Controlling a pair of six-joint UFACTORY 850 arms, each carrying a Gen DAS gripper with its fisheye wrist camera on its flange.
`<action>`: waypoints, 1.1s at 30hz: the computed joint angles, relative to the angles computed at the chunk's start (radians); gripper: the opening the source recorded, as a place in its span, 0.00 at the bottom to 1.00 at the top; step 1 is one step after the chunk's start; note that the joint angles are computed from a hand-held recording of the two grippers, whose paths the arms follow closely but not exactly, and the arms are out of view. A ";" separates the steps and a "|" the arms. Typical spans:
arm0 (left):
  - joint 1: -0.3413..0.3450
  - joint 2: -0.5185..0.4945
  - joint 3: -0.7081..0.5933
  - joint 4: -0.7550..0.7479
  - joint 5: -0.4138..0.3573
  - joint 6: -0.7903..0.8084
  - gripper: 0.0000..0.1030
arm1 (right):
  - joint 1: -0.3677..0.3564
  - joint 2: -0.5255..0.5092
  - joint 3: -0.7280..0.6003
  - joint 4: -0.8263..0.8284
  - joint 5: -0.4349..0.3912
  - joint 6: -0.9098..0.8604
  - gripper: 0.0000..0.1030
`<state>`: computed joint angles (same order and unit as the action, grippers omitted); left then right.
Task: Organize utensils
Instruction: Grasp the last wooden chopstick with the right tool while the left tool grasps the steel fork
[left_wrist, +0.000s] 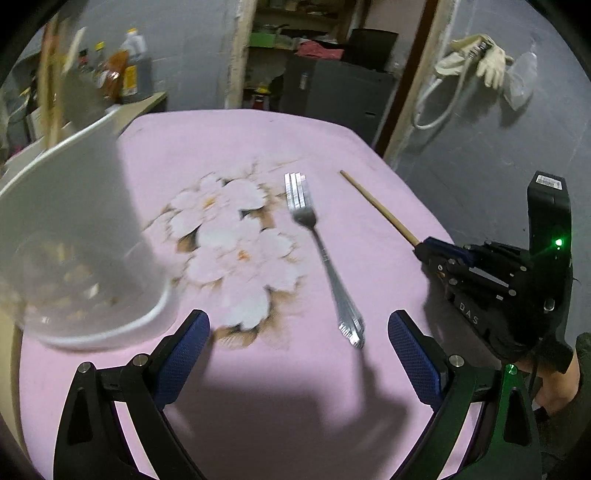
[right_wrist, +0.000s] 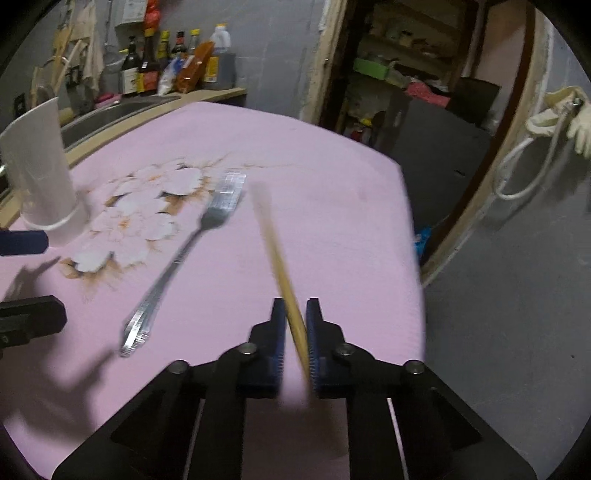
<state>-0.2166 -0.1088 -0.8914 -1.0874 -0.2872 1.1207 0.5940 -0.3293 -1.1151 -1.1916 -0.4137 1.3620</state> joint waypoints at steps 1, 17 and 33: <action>-0.004 -0.015 -0.015 0.007 -0.002 -0.002 0.87 | -0.010 0.006 0.007 0.012 0.015 0.001 0.05; -0.015 -0.272 -0.300 0.287 -0.054 -0.301 0.54 | -0.115 -0.017 -0.045 0.473 0.157 -0.440 0.06; 0.009 -0.398 -0.444 0.225 -0.074 -0.242 0.29 | -0.191 -0.182 -0.281 1.104 0.087 -1.115 0.07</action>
